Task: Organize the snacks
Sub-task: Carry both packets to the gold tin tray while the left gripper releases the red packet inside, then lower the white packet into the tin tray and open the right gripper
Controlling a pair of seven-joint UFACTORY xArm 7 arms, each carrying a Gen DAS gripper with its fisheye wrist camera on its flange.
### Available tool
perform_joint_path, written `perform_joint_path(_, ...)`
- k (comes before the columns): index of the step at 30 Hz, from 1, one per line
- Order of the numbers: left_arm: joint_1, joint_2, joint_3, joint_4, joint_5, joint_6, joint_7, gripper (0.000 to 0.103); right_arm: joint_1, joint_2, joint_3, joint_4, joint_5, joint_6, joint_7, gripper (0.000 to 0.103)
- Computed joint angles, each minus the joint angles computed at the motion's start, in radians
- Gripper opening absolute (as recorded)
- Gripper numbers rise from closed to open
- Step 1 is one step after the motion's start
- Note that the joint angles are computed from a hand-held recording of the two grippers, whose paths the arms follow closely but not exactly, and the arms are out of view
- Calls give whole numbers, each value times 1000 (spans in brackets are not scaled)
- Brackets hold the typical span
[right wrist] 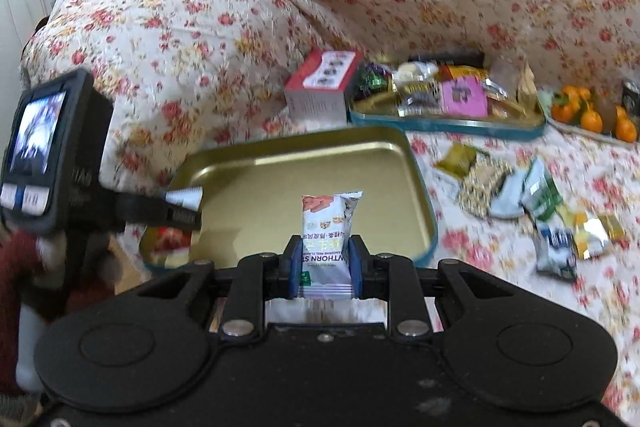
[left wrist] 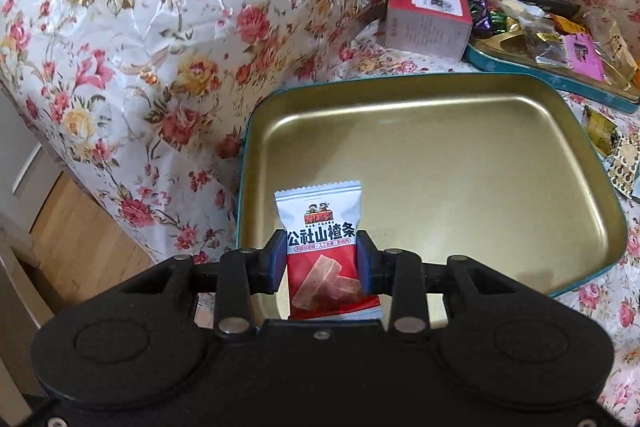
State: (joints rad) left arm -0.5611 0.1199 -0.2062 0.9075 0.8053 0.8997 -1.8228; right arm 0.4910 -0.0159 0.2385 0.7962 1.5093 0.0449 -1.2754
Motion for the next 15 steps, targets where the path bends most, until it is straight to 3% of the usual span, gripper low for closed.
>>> perform_joint_path(3, 6, -6, 2, -12, -7, -20, -2, 44, 0, 63, 7, 63, 15, -17, -19, 25)
perform_joint_path(7, 22, -21, 8, -40, -5, -76, -10, 45, -7, 143, 26, 123, -62, -44, 72, 25)
perform_joint_path(15, 30, -38, -3, -52, 9, -89, -9, 45, -66, 248, 121, 189, -106, -130, 106, 26)
